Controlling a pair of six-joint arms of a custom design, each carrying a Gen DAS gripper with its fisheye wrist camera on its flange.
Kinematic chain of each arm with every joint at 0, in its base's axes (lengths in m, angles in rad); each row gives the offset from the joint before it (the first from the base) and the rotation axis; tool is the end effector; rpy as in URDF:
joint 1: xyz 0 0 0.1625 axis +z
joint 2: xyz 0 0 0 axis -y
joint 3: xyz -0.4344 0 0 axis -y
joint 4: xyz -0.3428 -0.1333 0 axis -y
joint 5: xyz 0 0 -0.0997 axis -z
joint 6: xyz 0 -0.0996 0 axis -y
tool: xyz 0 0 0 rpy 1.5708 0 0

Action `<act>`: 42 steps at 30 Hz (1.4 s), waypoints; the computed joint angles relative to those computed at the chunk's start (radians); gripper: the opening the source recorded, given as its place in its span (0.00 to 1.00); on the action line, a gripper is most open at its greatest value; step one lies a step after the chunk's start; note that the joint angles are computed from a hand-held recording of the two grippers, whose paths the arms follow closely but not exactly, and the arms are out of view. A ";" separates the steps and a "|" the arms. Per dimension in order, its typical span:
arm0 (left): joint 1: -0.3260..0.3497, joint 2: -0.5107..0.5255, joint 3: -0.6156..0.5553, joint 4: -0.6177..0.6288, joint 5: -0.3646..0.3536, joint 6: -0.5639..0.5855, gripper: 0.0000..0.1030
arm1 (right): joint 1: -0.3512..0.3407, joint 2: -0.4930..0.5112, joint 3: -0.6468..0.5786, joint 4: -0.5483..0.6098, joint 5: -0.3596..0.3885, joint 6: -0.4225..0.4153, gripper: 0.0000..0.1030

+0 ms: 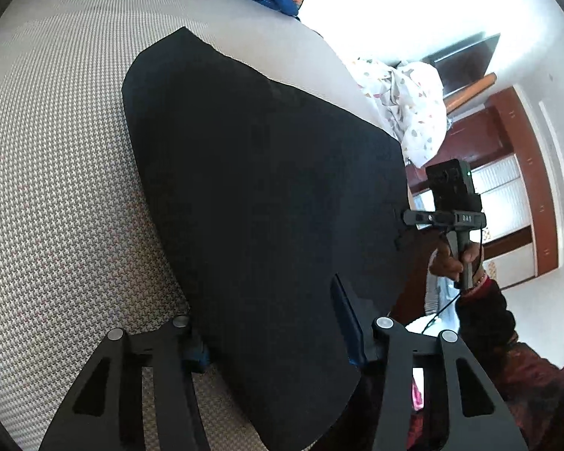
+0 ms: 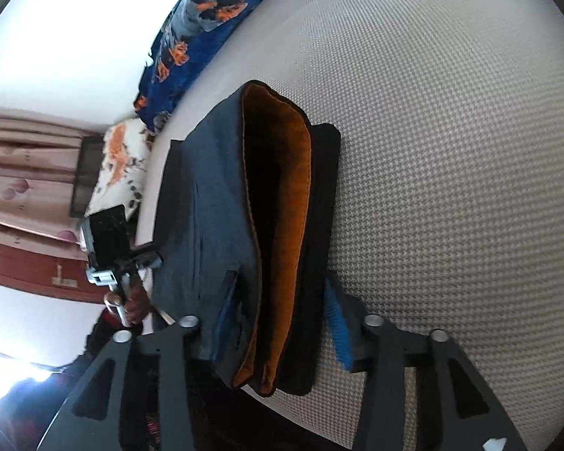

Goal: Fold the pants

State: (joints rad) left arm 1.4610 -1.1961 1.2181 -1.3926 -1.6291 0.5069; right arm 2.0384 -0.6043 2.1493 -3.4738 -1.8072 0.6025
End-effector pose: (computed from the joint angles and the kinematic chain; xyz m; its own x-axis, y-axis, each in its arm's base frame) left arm 0.0632 -0.5901 0.4419 -0.8165 0.5585 0.1465 0.5762 0.8041 0.1461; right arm 0.3207 -0.3911 0.0109 -0.9847 0.1731 -0.0178 0.1649 0.8957 -0.4130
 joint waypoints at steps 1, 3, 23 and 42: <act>0.000 0.000 -0.002 0.004 0.003 0.002 0.51 | -0.004 0.000 -0.002 0.009 0.019 -0.008 0.54; 0.003 0.005 -0.012 0.015 0.004 0.011 0.51 | -0.012 -0.005 -0.016 0.044 0.052 -0.013 0.57; 0.031 -0.011 0.030 -0.043 -0.047 0.044 0.46 | -0.005 0.111 -0.043 -0.173 0.076 -0.009 0.33; -0.025 -0.030 0.106 -0.103 0.029 0.019 0.52 | 0.041 0.150 -0.037 -0.240 0.009 0.009 0.46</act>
State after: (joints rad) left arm 1.4357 -1.2263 1.3237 -1.4960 -1.6004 0.5259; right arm 2.0795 -0.4545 2.1118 -3.7135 -1.7979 0.6115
